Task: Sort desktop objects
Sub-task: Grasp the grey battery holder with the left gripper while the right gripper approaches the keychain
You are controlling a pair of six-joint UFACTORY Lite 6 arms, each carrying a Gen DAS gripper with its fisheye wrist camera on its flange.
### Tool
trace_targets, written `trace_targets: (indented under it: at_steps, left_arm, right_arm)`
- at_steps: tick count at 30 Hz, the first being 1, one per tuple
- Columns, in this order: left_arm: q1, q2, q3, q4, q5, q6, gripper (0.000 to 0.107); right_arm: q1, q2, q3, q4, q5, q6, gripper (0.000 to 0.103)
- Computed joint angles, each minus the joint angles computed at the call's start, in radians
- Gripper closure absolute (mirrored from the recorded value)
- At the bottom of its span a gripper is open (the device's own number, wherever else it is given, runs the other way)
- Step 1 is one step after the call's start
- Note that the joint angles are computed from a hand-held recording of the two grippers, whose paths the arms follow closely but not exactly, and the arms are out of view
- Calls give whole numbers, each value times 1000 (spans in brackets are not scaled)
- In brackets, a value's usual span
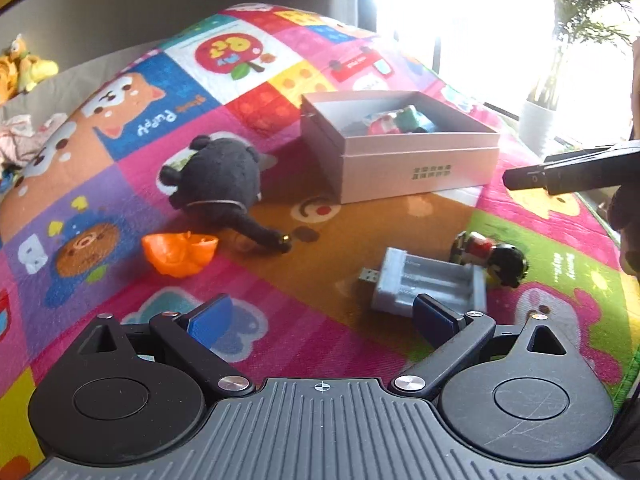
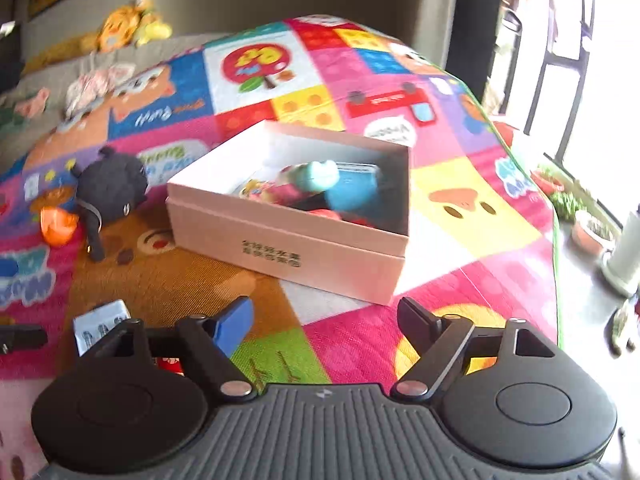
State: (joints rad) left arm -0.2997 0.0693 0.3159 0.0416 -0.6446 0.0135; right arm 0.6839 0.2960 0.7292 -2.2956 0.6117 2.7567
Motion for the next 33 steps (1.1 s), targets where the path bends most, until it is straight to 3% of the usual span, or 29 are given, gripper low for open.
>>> trace_targets:
  at_steps: [3, 10, 14, 17, 25, 26, 33]
  left_arm:
    - [-70, 20, 40, 16, 25, 2, 7]
    - [-239, 211, 201, -127, 34, 131, 7]
    - [-296, 275, 236, -392, -12, 332, 6]
    - [-274, 277, 229, -499, -44, 381, 6]
    - [-154, 251, 178, -363, -53, 227, 6]
    - [-143, 249, 170, -342, -60, 204, 6]
    - [-46, 228, 128, -188, -80, 54, 6]
  right_arm:
    - [-12, -71, -129, -59, 84, 142, 2]
    - [11, -69, -231, -218, 146, 335, 0]
    - [41, -70, -247, -284, 158, 367, 0]
    - [86, -49, -226, -311, 131, 335, 0]
    - [224, 100, -39, -206, 69, 156, 0]
    - [230, 118, -10, -193, 59, 126, 4]
    - [229, 243, 184, -146, -69, -50, 61]
